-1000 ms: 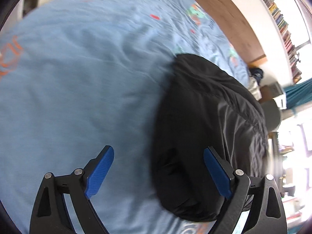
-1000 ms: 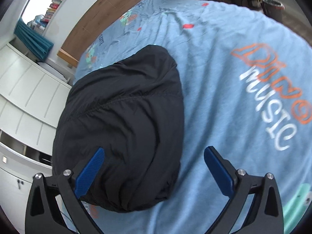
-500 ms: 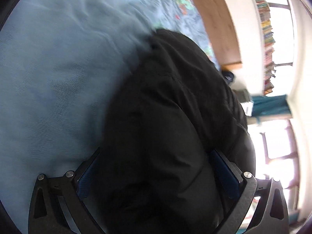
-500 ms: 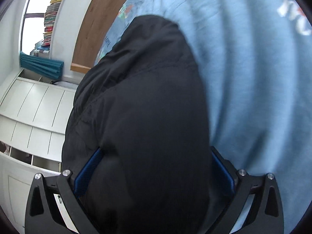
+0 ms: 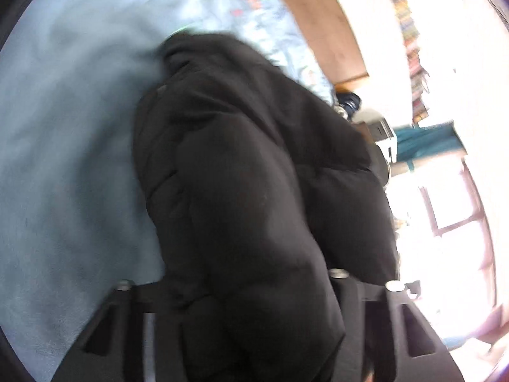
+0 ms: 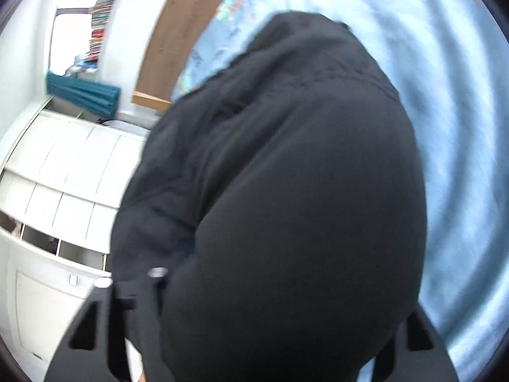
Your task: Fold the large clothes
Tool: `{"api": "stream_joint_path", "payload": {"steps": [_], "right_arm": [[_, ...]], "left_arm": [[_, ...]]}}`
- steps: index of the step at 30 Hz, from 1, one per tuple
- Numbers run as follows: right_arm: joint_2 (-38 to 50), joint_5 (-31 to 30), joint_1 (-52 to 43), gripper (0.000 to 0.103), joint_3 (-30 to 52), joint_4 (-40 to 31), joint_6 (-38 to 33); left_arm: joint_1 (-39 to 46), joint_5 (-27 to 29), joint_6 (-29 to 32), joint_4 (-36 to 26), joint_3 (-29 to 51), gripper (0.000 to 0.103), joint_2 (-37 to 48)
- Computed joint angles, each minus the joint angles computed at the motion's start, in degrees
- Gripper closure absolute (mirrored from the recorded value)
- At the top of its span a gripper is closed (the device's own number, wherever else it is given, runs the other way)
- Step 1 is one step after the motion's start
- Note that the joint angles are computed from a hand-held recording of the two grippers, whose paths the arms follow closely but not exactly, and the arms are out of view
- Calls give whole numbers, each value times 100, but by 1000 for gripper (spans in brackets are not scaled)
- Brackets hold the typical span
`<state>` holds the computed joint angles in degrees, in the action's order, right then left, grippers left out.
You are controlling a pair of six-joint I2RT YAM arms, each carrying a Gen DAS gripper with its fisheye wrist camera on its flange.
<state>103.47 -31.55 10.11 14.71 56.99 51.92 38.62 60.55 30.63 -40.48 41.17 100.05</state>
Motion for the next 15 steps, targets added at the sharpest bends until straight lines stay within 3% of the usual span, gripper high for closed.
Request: {"api": "stream_joint_path", "payload": {"steps": [3,9,14,15], "right_arm": [[-1105,207,230,70,173,-917,-198],[-3002,715,734,72,691,-2797,-518],[-4574,1179,1213,72,891,-3975,-426],[-4897,1230,1280,72,883,-4214,-408]], "left_arm": [[-367,101,-233,-139,-104,74,-1165],[-859,314,-629,-1010,300,76,-2947],[-375,735,366,-2810,1156,76,-3347],[-148,785,958,-3443,1326,76,-3312]]}}
